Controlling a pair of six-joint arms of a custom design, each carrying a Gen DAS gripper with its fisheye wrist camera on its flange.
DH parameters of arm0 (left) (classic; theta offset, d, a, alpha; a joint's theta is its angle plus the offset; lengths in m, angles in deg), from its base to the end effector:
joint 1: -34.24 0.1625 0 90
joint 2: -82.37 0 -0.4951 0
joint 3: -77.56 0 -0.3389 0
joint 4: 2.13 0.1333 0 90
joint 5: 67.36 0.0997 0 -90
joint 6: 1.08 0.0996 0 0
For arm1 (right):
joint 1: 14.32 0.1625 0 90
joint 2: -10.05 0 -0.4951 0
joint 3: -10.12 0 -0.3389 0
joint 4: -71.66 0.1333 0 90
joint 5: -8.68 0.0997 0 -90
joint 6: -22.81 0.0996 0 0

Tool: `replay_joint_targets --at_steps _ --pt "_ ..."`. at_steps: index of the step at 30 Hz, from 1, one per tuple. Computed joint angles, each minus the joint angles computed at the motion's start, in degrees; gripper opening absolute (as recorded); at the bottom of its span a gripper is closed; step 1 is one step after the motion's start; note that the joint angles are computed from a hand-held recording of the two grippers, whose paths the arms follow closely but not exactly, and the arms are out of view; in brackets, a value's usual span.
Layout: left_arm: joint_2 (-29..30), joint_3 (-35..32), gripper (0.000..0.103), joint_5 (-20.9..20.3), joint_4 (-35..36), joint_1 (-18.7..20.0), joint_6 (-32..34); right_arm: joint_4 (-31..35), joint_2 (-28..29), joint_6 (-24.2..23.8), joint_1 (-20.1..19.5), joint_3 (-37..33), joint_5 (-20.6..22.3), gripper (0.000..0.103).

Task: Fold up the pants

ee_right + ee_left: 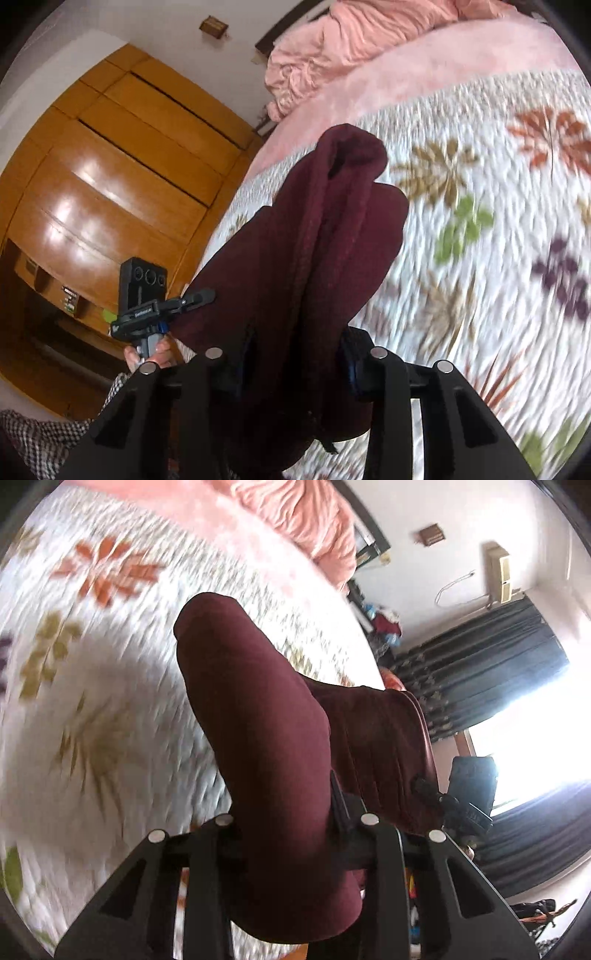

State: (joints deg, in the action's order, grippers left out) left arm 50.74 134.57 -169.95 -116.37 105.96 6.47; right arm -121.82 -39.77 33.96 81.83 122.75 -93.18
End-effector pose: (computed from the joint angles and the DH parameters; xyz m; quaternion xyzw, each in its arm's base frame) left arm -0.1530 -0.8188 0.1777 -0.2211 -0.9690 -0.0201 0.1082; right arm 0.1779 -0.5978 0.2304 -0.0766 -0.9302 0.3563 0.0438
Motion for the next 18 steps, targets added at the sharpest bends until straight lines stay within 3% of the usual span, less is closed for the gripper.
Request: replay_joint_targets --at_steps 5,8,10,13,16,18 --pt "6.3 -8.4 0.03 4.8 -0.2 -1.2 0.2 3.9 0.8 -1.8 -4.2 -5.1 0.4 0.038" --pt "9.9 -12.7 0.033 10.9 3.0 -1.5 -1.1 8.6 3.0 1.7 -6.9 -7.3 -1.7 0.041" --pt "10.8 -12.0 0.04 15.5 1.9 -1.6 -0.2 10.1 3.9 2.4 -8.0 -7.3 -5.5 0.05" --pt "9.9 -9.2 0.051 15.4 -1.6 -1.2 2.5 2.2 4.0 3.4 -10.1 -3.1 -1.9 0.062" --pt "7.3 -3.7 0.074 20.7 -7.8 -1.9 4.0 -0.4 3.7 2.5 -8.5 -1.3 -7.0 0.068" --pt "4.9 1.0 0.077 24.3 -14.2 -2.8 4.9 -2.9 3.2 1.6 -5.9 -0.1 -11.6 0.068"
